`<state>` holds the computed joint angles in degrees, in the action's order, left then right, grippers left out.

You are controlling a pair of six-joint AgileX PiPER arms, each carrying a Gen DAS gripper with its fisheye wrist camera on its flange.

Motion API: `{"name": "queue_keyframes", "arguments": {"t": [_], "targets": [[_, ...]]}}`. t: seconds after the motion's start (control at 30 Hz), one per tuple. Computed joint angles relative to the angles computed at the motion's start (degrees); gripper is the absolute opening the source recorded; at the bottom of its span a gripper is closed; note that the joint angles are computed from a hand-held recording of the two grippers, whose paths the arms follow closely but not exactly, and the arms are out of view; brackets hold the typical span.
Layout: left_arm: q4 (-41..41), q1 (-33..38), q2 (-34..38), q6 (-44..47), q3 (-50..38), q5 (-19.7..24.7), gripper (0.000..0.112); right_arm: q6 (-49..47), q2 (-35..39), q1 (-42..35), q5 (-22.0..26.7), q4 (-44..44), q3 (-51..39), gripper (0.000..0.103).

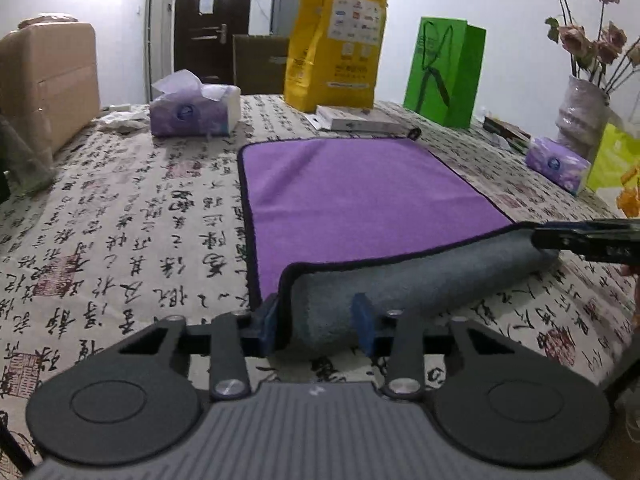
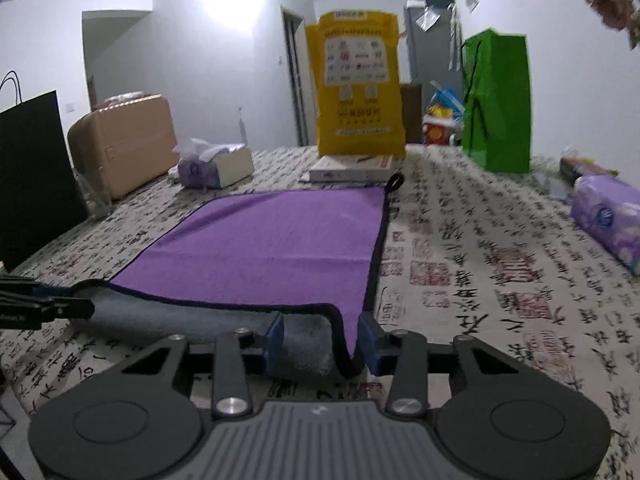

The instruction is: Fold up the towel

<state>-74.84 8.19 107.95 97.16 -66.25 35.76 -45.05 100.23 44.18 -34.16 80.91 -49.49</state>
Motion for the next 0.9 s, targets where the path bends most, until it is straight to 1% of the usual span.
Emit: {"name": "queue_keyframes", "arguments": {"t": [0.03, 0.07, 0.1, 0.13, 0.17, 0.2, 0.23, 0.3, 0.43, 0.57, 0.7, 0.8, 0.9], "targets": [[1.0, 0.1, 0.2, -0.8, -0.4, 0.5, 0.029, -0.4, 0.1, -0.8, 1.6, 0.2, -0.3, 0.034], [1.4, 0.2, 0.3, -0.9, -0.6, 1.0, 0.028, -1.6, 0.3, -1.4, 3.2, 1.2, -0.8, 0.027], [1.6, 0.2, 0.4, -0.9, -0.7, 1.1, 0.027, -3.1, 0.5, -1.7, 4.0, 2.5, -1.2, 0.012], [2.0, 0.1, 0.4, -1.2, -0.9, 1.2, 0.025, -4.7, 0.9, -1.6, 3.9, 3.8, -1.6, 0.005], [2.4, 0.1, 0.5, -1.3, -1.1, 1.1, 0.023, -5.7, 1.0, -1.6, 4.0, 4.4, -1.7, 0.005], [2.3, -0.1, 0.4, -1.2, -1.0, 0.4, 0.013, -5.4, 1.0, -1.4, 3.7, 4.1, -1.4, 0.004], [2.2, -0.4, 0.3, -1.7, -1.1, -0.6, 0.006, -5.2, 1.0, -1.2, 3.1, 4.1, -1.3, 0.004], [1.8, -0.6, 0.4, -2.8, -1.6, -1.7, 0.005, -5.8, 0.8, -0.9, 2.4, 4.4, -1.4, 0.004], [1.8, -0.4, 0.9, -5.5, -3.9, -1.6, 0.005, -5.9, 0.6, -0.9, 0.9, 3.4, -1.9, 0.003], [0.6, -0.9, 1.4, -5.4, -5.7, -2.1, 0.005, -7.8, 0.8, -2.3, 1.2, 3.4, -3.0, 0.003], [3.9, -1.8, 3.5, -10.6, -10.3, -2.5, 0.005, -11.1, 1.7, -3.3, 1.1, 4.3, -5.1, 0.003], [4.1, -2.6, 4.7, -10.7, -12.6, -3.0, 0.005, -14.7, 2.9, -4.2, 1.2, 5.8, -7.4, 0.003], [6.3, -3.2, 6.6, -13.4, -16.4, -3.0, 0.005, -17.6, 4.0, -5.4, 1.7, 6.5, -9.6, 0.003]]}}
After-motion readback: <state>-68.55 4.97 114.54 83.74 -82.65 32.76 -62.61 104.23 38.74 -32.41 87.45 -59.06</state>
